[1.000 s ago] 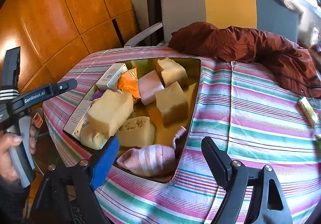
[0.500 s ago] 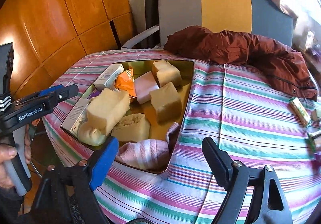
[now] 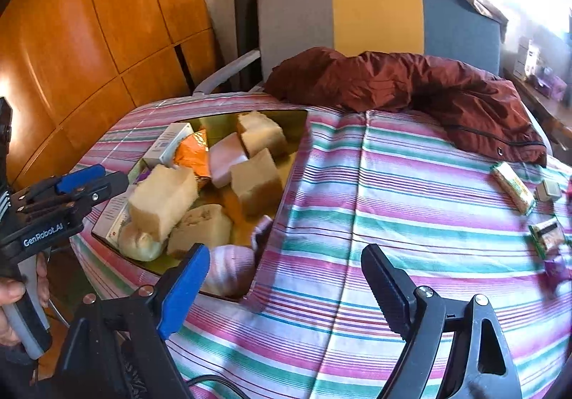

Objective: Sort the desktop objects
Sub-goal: 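Lift both open tools away from the tray toward the remaining snacks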

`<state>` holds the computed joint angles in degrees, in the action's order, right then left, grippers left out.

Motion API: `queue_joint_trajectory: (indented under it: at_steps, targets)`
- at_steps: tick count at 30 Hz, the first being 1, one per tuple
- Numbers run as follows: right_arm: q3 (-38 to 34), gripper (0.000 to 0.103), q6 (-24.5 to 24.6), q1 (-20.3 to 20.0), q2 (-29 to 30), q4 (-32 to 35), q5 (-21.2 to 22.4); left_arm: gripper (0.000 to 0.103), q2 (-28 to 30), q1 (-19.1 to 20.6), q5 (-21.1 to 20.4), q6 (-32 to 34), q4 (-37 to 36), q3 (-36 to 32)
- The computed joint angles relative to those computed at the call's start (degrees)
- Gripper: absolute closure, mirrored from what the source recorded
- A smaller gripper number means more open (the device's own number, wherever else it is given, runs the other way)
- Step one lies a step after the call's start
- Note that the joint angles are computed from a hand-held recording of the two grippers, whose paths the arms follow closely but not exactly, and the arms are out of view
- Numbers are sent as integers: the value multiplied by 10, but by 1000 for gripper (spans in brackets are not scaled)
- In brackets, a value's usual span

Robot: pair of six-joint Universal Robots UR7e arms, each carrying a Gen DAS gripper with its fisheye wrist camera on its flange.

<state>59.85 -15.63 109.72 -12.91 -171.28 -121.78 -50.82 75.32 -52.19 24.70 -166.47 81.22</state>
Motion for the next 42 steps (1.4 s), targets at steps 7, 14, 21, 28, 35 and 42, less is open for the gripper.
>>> queue_joint_trajectory:
  at_steps: [7, 14, 21, 28, 35, 42]
  targets:
    - [22, 16, 13, -7, -15, -11, -14, 43, 5, -5, -6, 7, 9, 4]
    - [44, 16, 28, -15, -33, -21, -36, 43, 12, -10, -15, 14, 23, 1]
    - [67, 16, 56, -28, -54, -24, -68, 43, 19, -15, -26, 22, 33, 0]
    - [105, 16, 109, -48, -91, -17, -105, 43, 28, -18, -36, 24, 46, -8]
    - [162, 16, 166, -81, -146, -36, -134, 43, 37, -22, -40, 26, 60, -17]
    - [204, 23, 229, -118, -191, -62, -157, 43, 51, -28, -43, 31, 76, -30]
